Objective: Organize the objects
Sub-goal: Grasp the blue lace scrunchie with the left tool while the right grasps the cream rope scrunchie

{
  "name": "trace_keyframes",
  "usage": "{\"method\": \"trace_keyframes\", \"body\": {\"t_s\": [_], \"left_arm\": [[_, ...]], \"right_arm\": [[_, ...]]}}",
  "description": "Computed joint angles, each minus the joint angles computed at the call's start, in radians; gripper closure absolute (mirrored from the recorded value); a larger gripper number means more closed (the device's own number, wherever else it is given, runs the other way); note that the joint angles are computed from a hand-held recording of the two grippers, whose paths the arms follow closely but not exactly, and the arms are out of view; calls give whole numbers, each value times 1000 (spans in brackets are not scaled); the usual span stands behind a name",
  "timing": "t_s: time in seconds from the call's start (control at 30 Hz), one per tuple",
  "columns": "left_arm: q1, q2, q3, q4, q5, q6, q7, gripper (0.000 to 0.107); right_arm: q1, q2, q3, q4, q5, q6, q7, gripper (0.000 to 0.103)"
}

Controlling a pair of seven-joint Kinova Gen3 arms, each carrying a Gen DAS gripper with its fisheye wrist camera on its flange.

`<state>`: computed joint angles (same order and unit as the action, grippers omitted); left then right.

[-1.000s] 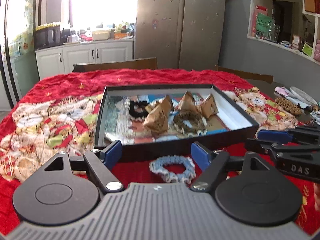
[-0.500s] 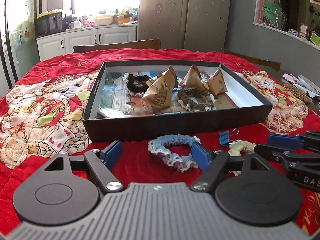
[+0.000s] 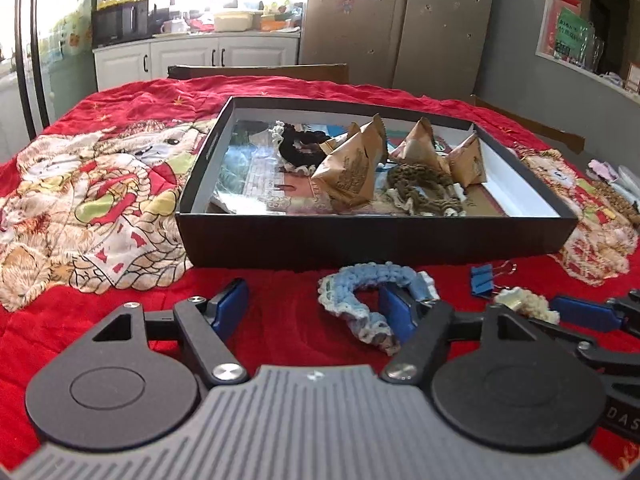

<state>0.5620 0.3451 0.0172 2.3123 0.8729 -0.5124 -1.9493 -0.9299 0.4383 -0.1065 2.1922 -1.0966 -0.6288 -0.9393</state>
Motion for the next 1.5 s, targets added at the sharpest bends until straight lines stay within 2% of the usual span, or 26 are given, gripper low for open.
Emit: {"method": "trace_keyframes", "body": {"t_s": [0.1, 0.3, 0.43, 0.63, 0.83, 1.0, 1.2, 1.5], "left_arm": [[36, 10, -13, -11, 65, -15, -68, 33], [49, 21, 7, -12, 119, -59, -128, 51], [25, 17, 30, 0, 65, -60, -95, 70], [13, 15, 34, 15, -7, -63, -39, 84], [17, 12, 28, 25, -39, -66, -15, 90], [14, 9, 28, 32, -62, -67, 9, 90], [17, 7, 23, 35, -68, -66, 14, 91], [19, 7, 23, 38, -74, -71, 20, 91]], "right_arm": [[-10, 8, 7, -10, -25, -1, 32, 69], [-7, 16, 4, -25, -59, 4, 81, 70], [-4, 19, 0, -27, -63, 1, 89, 69], [-2, 24, -4, -28, -58, -6, 90, 69], [-2, 27, -6, -27, -52, -11, 85, 69], [-5, 27, -3, -18, -13, -10, 70, 81], [-14, 28, -4, -16, -9, -21, 74, 89], [-14, 27, -2, -4, 26, -30, 37, 90]]}}
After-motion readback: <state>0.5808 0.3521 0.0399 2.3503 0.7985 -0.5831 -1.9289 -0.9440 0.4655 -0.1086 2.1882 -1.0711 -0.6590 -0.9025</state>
